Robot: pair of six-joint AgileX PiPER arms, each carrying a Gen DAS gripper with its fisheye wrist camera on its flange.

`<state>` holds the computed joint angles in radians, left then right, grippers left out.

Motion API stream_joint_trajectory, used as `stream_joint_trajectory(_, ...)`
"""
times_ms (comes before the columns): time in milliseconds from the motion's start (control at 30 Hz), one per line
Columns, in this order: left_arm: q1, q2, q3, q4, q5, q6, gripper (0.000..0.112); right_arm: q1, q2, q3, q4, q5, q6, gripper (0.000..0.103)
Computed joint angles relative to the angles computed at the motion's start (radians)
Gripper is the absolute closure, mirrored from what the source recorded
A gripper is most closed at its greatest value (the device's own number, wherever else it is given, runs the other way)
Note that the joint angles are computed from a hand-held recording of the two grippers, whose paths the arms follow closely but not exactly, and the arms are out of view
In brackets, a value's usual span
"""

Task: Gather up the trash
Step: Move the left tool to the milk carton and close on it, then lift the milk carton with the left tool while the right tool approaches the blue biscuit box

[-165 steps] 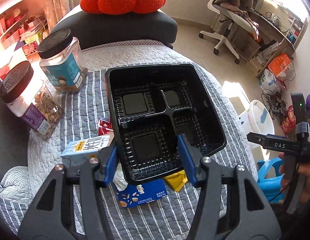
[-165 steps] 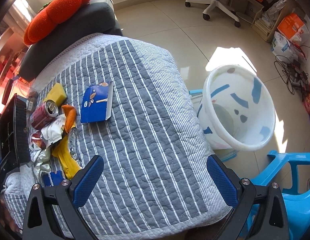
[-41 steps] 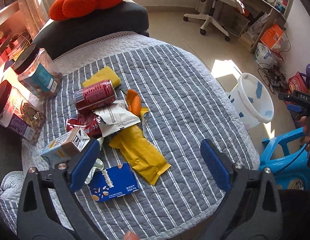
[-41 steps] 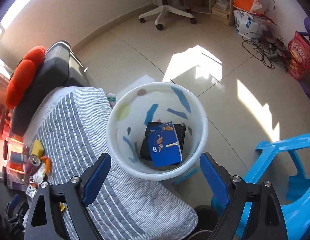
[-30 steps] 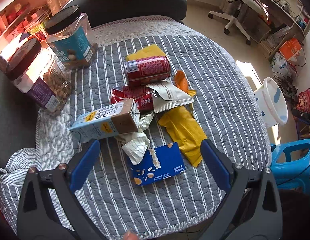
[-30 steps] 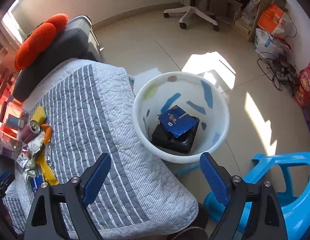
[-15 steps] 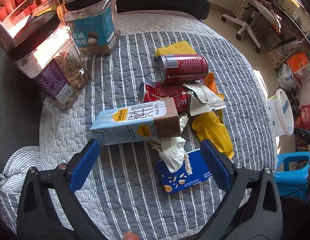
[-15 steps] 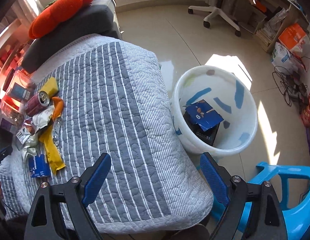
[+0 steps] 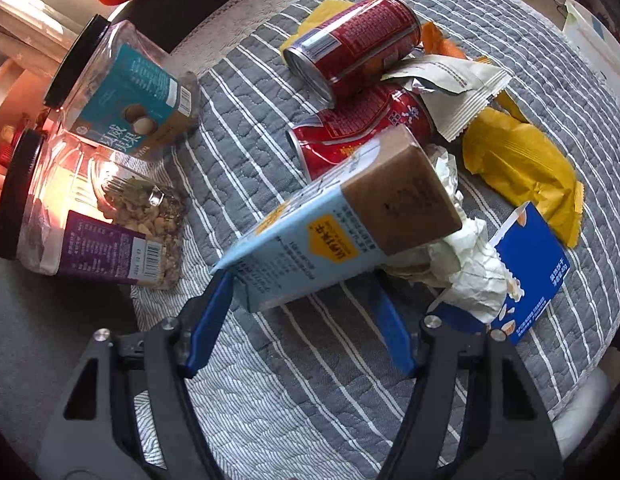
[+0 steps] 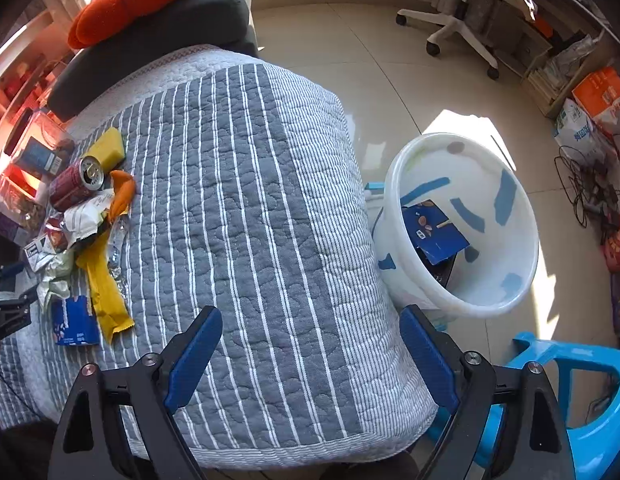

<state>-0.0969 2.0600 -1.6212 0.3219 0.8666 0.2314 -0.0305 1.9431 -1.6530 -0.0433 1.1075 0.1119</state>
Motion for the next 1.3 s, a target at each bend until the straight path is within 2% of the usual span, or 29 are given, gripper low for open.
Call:
stream_joint_trajectory(100,-0.025,0.001,0.03,0.073,-0.081,-0.021,0.048,0.018,0.006,0.0,-0.011,0.001,0.005,0.012)
stream_joint_trajectory(167,-0.031,0.016,0.005,0.088,-0.077,-0.042,0.053,0.03,0.005,0.003,-0.015,-0.001,0.009,0.012)
stream_joint_trajectory(233,-0.026,0.023,-0.02,0.059,-0.066,-0.034,0.065,0.041,0.003,0.005,-0.016,-0.003,0.011,0.012)
stream_joint_trajectory(400,0.011,0.018,-0.067,-0.06,0.01,-0.019,0.085,0.084,0.003,0.0,-0.029,-0.005,0.021,0.012)
stream_joint_trajectory(467,0.04,0.006,-0.074,-0.153,0.051,0.008,0.096,0.105,0.005,-0.004,-0.028,-0.004,0.023,0.012)
stream_joint_trajectory(500,0.061,0.004,-0.086,-0.216,0.082,0.036,0.11,0.116,0.008,-0.008,-0.025,-0.002,0.023,0.012)
stream_joint_trajectory(567,0.091,-0.006,-0.092,-0.302,0.12,0.066,0.11,0.138,0.012,-0.013,-0.017,0.002,0.024,0.012)
stream_joint_trajectory(600,0.096,-0.017,-0.084,-0.312,0.118,0.071,0.108,0.149,0.017,-0.017,-0.014,0.006,0.024,0.012)
stream_joint_trajectory(667,0.077,-0.06,-0.02,-0.273,0.062,0.067,0.09,0.171,0.029,-0.028,-0.004,0.014,0.021,0.012)
stream_joint_trajectory(700,0.069,-0.07,-0.006,-0.255,0.05,0.064,0.06,0.181,0.033,-0.032,0.0,0.018,0.018,0.012)
stream_joint_trajectory(733,0.062,-0.074,0.002,-0.239,0.044,0.036,0.038,0.188,0.038,-0.036,0.003,0.022,0.017,0.012)
stream_joint_trajectory(767,0.066,-0.081,-0.002,-0.259,0.061,0.008,0.033,0.197,0.04,-0.038,0.005,0.023,0.016,0.012)
stream_joint_trajectory(867,0.156,-0.008,-0.137,-0.519,0.231,-0.067,0.033,0.21,0.054,-0.057,-0.001,0.032,0.014,0.012)
stream_joint_trajectory(933,0.224,0.039,-0.179,-0.698,0.295,-0.105,0.033,0.21,0.057,-0.067,-0.002,0.036,0.013,0.012)
stream_joint_trajectory(967,0.235,0.037,-0.165,-0.745,0.297,-0.136,0.033,0.208,0.058,-0.071,0.0,0.036,0.012,0.012)
stream_joint_trajectory(1067,0.26,0.065,-0.147,-0.834,0.263,-0.239,0.033,0.194,0.07,-0.092,0.004,0.042,0.009,0.012)
stream_joint_trajectory(1233,0.299,0.045,-0.009,-1.059,0.116,-0.28,0.027,0.165,0.09,-0.12,-0.002,0.052,0.01,0.012)
stream_joint_trajectory(1300,0.309,0.037,0.018,-1.085,0.088,-0.315,0.027,0.156,0.094,-0.122,-0.008,0.05,0.016,0.012)
